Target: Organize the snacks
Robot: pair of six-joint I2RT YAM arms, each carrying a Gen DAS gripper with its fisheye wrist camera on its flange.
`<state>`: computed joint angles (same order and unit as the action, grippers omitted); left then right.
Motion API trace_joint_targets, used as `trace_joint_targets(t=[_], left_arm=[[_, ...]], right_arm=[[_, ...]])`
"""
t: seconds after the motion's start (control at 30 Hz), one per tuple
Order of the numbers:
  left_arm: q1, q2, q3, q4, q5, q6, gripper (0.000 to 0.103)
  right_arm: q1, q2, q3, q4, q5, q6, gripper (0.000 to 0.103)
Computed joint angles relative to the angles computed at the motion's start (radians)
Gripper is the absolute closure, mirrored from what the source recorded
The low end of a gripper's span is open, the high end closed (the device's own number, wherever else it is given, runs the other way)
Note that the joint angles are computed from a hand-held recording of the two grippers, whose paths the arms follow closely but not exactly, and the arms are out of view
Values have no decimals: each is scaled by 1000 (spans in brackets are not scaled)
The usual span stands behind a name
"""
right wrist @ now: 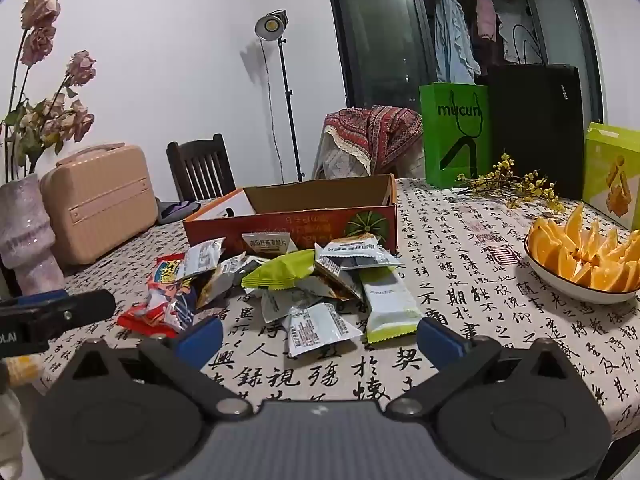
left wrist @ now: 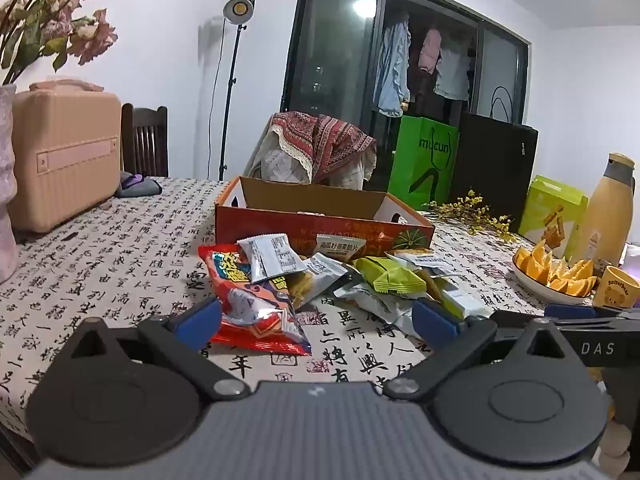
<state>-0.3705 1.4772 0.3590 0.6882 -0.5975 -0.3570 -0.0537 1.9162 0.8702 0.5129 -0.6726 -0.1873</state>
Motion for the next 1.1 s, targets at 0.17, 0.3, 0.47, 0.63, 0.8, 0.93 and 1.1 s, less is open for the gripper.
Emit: trace_joint_targets(t=[0.17,0.3,0.47,0.63,0.8,0.93,1.1], left_arm=[[-13,20,18,-21,1,-36,0],[27,40,29,-15,52,-32,0],[30,43,21,1,55,-20,0],[29,43,20,3,55,-21,0],[32,46,19,7,65,-18,0],[32,54,19,18,63,-12,0],[37,66,28,17,69,-12,0]], right_arm=[[3,9,6,4,-3,-6,0],[-10,22,21,-3,-17,-17,0],[2,24,30,-8,0,-1,0],[5,28,29,7,2,8,0],[6,35,40,-7,-6,6,0],[6,37,41,-2,-3,14,0],[7,44,50,-7,-2,15,0]])
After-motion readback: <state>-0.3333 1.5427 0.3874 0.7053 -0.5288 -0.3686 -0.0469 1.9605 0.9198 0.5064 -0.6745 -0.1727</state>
